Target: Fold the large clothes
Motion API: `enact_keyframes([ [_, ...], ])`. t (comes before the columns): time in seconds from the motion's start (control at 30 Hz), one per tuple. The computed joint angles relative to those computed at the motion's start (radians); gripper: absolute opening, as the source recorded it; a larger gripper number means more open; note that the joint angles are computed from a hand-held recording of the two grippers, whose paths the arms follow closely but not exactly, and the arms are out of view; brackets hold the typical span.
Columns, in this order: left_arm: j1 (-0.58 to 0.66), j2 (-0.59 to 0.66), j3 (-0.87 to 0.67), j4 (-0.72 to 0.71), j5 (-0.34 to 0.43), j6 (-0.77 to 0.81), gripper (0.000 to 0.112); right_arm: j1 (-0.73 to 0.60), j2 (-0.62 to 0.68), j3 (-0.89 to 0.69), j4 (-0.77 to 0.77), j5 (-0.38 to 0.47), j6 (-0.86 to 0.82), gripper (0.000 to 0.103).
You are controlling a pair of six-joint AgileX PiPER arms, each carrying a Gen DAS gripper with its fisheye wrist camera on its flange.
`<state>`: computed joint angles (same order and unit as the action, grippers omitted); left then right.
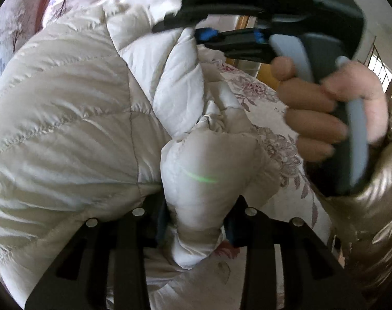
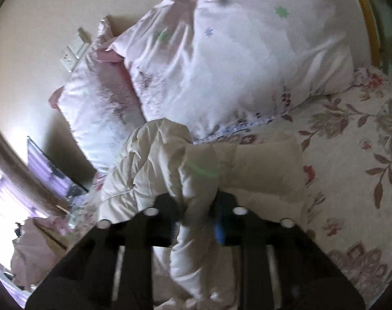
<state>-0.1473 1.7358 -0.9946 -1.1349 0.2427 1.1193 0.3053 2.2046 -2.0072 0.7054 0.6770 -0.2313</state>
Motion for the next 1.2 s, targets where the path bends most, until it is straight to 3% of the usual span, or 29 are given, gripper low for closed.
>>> enact_keyframes([
  [0.07,0.004,-0.018,0.015,-0.037,0.005,0.056,0.038,0.017,0.026,-0.023,-0.128,-0.030,0.091,0.015],
  [0.13,0.031,-0.063,0.043,-0.095,0.059,0.137,0.041,0.016,0.052,-0.030,-0.157,-0.040,0.120,0.015],
  [0.27,0.132,-0.183,0.098,-0.176,0.218,0.248,0.053,-0.003,0.092,-0.035,-0.104,-0.053,0.083,0.015],
  [0.33,0.144,-0.232,0.120,-0.286,0.241,0.341,0.059,-0.007,0.101,-0.037,-0.081,-0.055,0.056,0.015],
  [0.43,0.236,-0.250,0.076,-0.332,0.249,0.378,0.063,-0.014,0.120,-0.050,-0.048,-0.050,0.027,0.017],
  [0.5,0.253,-0.230,0.030,-0.296,0.187,0.316,0.063,-0.016,0.129,-0.061,-0.038,-0.043,0.021,0.017],
  [0.7,0.306,-0.105,-0.103,-0.057,0.118,0.023,0.063,-0.018,0.143,-0.078,-0.042,-0.033,0.024,0.018],
  [0.8,0.313,-0.016,-0.166,0.064,0.133,-0.096,0.063,-0.017,0.152,-0.091,-0.073,-0.029,0.056,0.018],
  [0.93,0.322,0.005,-0.135,0.035,0.146,-0.063,0.063,-0.019,0.165,-0.107,-0.124,-0.016,0.115,0.017],
  [1.2,0.332,0.151,-0.284,0.212,0.248,-0.245,0.063,-0.034,0.197,-0.141,-0.153,0.019,0.176,0.016],
])
